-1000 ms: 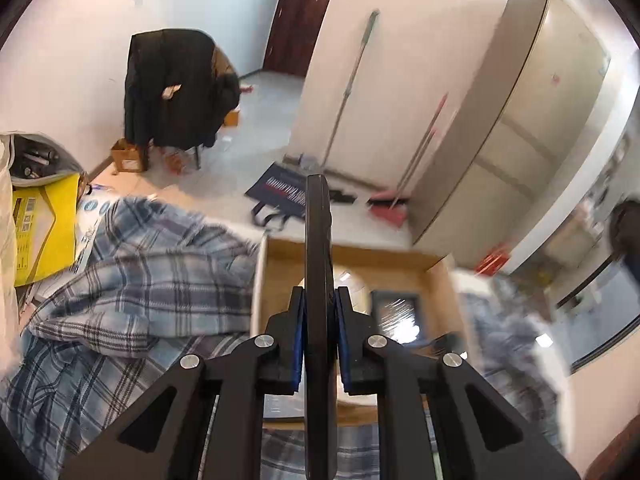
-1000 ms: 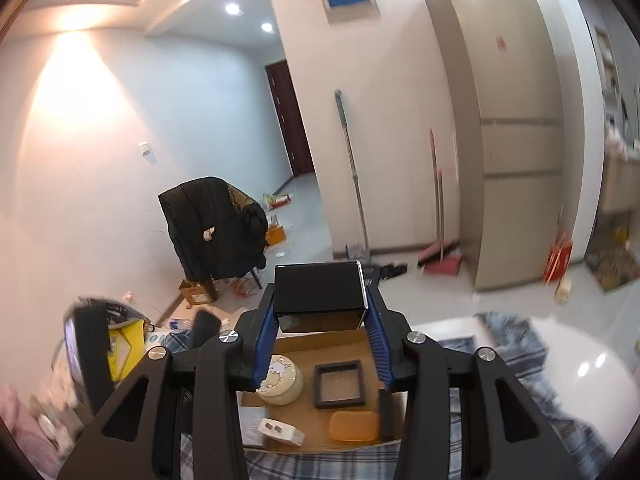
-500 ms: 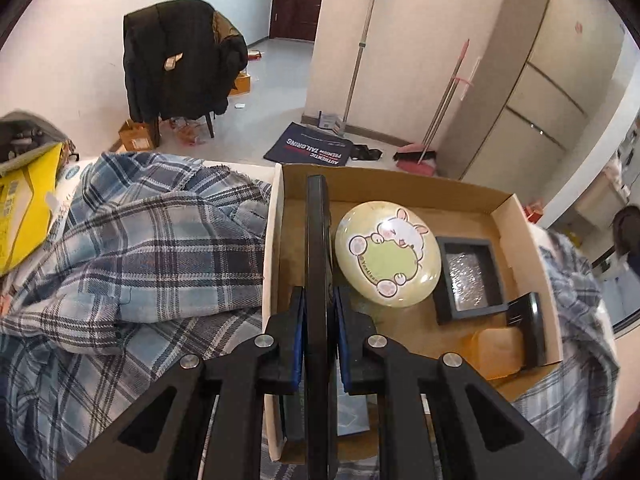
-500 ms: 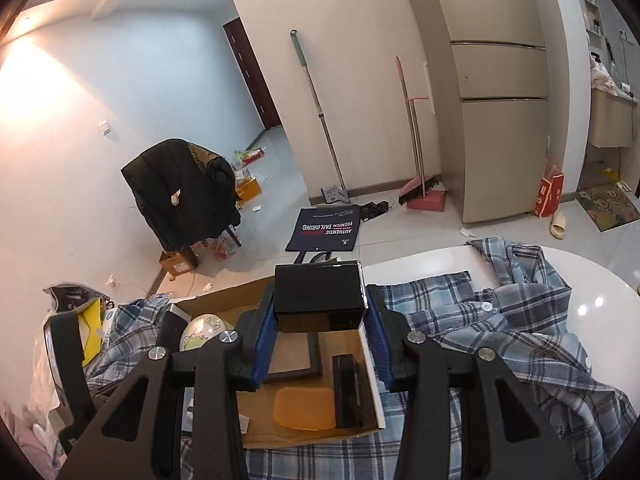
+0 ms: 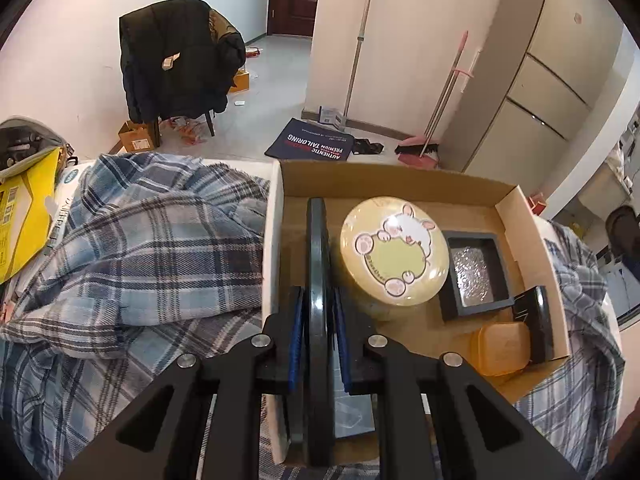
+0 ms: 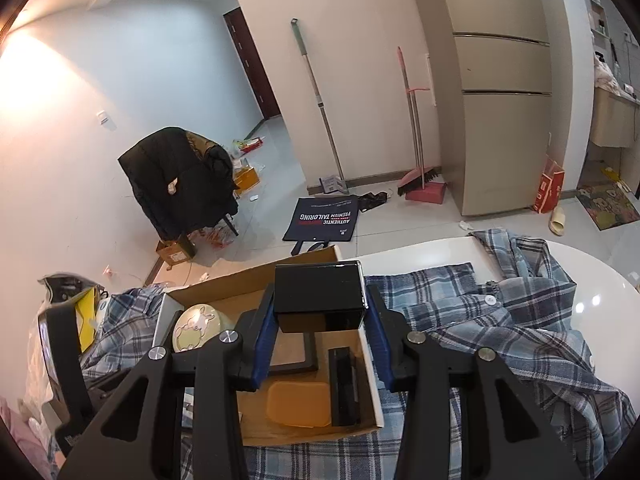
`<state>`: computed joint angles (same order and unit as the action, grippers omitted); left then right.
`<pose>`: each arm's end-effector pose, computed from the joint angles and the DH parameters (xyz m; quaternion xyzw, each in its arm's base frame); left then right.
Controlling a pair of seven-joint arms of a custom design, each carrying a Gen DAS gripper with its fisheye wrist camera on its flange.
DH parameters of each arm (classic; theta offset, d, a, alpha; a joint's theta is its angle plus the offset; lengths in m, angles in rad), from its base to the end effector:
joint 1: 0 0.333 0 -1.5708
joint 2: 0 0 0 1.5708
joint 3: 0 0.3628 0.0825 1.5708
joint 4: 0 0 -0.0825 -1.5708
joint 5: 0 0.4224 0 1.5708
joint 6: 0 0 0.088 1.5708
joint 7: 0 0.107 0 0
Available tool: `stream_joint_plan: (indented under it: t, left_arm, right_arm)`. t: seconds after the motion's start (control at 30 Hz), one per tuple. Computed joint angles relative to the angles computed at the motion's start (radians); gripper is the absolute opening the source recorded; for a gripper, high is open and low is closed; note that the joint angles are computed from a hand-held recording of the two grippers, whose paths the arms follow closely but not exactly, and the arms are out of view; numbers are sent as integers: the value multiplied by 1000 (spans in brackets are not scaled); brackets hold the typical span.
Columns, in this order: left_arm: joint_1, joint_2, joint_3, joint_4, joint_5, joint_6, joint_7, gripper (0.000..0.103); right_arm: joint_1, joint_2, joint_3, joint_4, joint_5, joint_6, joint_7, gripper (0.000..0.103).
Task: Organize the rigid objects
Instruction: 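Carry the black case and black pen over the cardboard box with both grippers, then open the right gripper to drop the case in the box while the left releases the pen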
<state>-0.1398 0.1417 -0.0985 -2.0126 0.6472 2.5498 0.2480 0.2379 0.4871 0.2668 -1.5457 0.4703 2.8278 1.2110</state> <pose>0.6320 -0.1595 0.4501 -0.8504 0.4397 -0.1870 0.2204 0.7229 0.3235 0.4911 -0.7521 0.5030 -0.0916 0.4160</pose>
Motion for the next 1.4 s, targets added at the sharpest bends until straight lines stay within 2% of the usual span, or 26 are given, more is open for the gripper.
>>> stream_joint_plan:
  t: [0.07, 0.1, 0.13, 0.17, 0.2, 0.33, 0.4, 0.47, 0.53, 0.57, 0.6, 0.67, 0.7, 0.8, 0.9, 0.97, 1.0, 1.13, 1.2, 1.27, 1.3, 1.33, 1.4]
  left_arm:
    - [4, -21, -3, -7, -9, 1, 29, 37]
    - [8, -36, -1, -22, 1, 34, 27, 53]
    - [7, -53, 2, -32, 39, 44, -5, 63]
    - [2, -74, 5, -40, 113, 40, -72, 78]
    - [1, -89, 3, -44, 179, 32, -129, 82]
    - [15, -139, -29, -51, 321, -17, -213, 82]
    - [23, -160, -44, -60, 396, -22, -265, 86]
    - [32, -177, -59, -70, 547, -10, -396, 86]
    - [41, -209, -77, -98, 775, -3, -606, 86]
    - [42, -226, -88, -110, 871, -27, -702, 88]
    - [43, -230, -93, -111, 899, -39, -730, 93]
    - [46, -243, -93, -120, 941, -41, -777, 103]
    - [48, -246, -93, -122, 952, -41, -792, 103]
    - [52, -232, -91, -118, 911, -63, -723, 103]
    - [45, -207, -99, -118, 925, -127, -717, 103]
    - [47, -196, -86, -120, 951, -85, -719, 103]
    - [49, -190, -80, -116, 954, -61, -711, 103]
    - [48, -167, -72, -100, 902, -47, -646, 103]
    - [45, -165, -71, -100, 915, -46, -649, 103]
    - [48, -170, -66, -105, 958, -10, -687, 103]
    - [48, -171, -65, -104, 969, -1, -697, 103]
    - [48, -174, -66, -104, 975, 0, -701, 103]
    - [43, -175, -71, -103, 963, -23, -685, 103]
  right_arm:
    - [-1, -2, 4, -3, 1, 4, -9, 40]
    - [-2, -4, 5, -5, 2, 6, -11, 40]
    - [-2, -5, 5, -6, 4, 7, -12, 40]
    - [-3, -5, 7, -6, 6, 7, -14, 40]
    - [-4, -6, 8, -6, 8, 7, -17, 40]
    - [-6, -9, 11, -9, 14, 7, -25, 40]
    - [-6, -9, 14, -9, 14, 1, -36, 40]
    - [0, -9, 12, -9, 8, -4, -45, 40]
    - [-3, 4, 21, 7, -2, -39, -83, 40]
    - [4, 14, 17, 19, -13, -60, -94, 40]
    - [19, 26, 3, 29, -29, -72, -89, 40]
    - [49, 50, -27, 45, -60, -79, -53, 40]
    - [50, 59, -24, 48, -60, -71, -53, 40]
    - [69, 85, -29, 50, -94, -23, -57, 40]
    - [55, 103, 7, 54, -100, -19, -90, 40]
    - [28, 130, 48, 94, -70, -100, -118, 40]
    - [39, 139, 37, 111, -66, -127, -100, 40]
    - [131, 151, -70, 111, -171, -77, -8, 40]
    - [136, 163, -78, 128, -202, -89, 13, 40]
    - [118, 165, -56, 131, -199, -93, 8, 40]
    - [107, 167, -42, 135, -192, -106, 0, 45]
    - [92, 167, -23, 141, -178, -126, -14, 59]
    - [66, 149, 4, 118, -137, -104, -37, 73]
